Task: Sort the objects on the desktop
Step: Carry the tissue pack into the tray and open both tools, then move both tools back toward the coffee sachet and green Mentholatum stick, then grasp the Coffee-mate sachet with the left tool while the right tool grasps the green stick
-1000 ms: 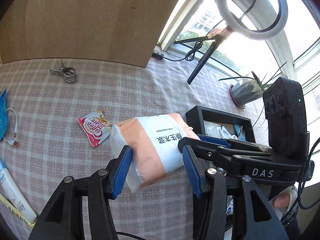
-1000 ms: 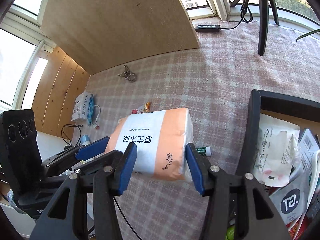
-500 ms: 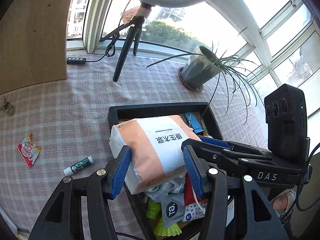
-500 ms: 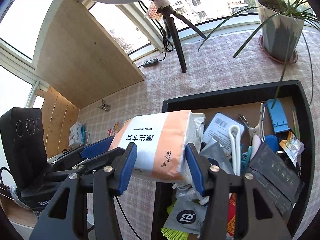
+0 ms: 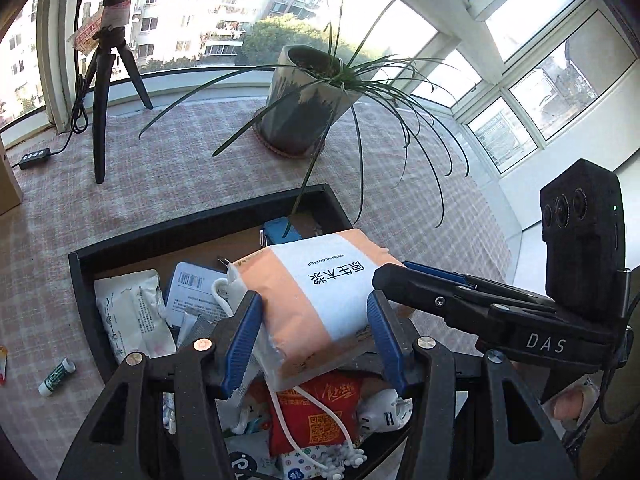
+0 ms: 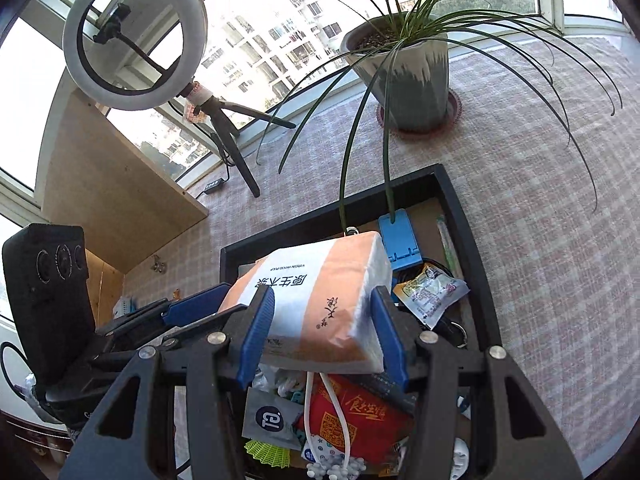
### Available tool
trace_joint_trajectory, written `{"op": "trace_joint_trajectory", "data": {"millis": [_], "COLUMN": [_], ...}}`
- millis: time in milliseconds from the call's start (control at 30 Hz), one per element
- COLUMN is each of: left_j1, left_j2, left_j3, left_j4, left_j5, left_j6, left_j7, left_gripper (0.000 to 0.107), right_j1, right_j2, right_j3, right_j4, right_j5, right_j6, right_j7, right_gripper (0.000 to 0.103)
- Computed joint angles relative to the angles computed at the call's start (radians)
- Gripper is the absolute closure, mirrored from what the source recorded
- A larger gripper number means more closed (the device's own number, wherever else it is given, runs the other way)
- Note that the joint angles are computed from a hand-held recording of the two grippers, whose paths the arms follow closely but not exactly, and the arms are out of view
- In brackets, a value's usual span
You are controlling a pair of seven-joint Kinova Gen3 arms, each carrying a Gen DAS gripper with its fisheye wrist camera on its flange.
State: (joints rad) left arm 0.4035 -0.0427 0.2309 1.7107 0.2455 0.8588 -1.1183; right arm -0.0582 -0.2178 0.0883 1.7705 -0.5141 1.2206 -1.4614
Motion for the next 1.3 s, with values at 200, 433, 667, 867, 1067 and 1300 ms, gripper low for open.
{"op": "trace_joint_trajectory", "data": {"millis": [200,433,667,867,1067,1300], "left_j1": [-0.006,-0.062,-0.169,-0.315,-0.460,-0.569], "left_j2": [-0.017,-0.102,-0.237,-0.308,-0.299,-0.232], "left_j3": [-0.009,-0.043,-0.120,-0.206,-0.317,-0.376], "left_j4": [0.019,0.106,0.236,0.323,0.396,0.438], "left_j5": [-0.012,-0.024,-0.045,-0.109,-0.132,-0.085], "left_j6": [0.027,0.061,0.129,0.208,0.229,0.194], "left_j7": [0.002,0.011,0.012,0.013,-0.028,-0.100], "left_gripper": [0.056,0.056,0.056,0.056,0.054,0.050], "right_j1": [0.015,-0.040,-0.148,-0.269,-0.416,-0.599], "right_j2": [-0.016,-0.001,0.070,0.162,0.302,0.455], "right_j3": [0.017,-0.045,-0.152,-0.253,-0.334,-0.368], "right_j4": [0.004,0.003,-0.023,-0.073,-0.169,-0.275], "right_j5": [0.002,0.001,0.036,0.128,0.248,0.425], "right_j6": [-0.005,-0.016,-0.047,-0.069,-0.049,-0.020], "right_j7": [-0.002,-0.019,-0.036,-0.046,-0.038,-0.034], "right_gripper": [0.053,0.053,0.053,0.053,0.053,0.052]}}
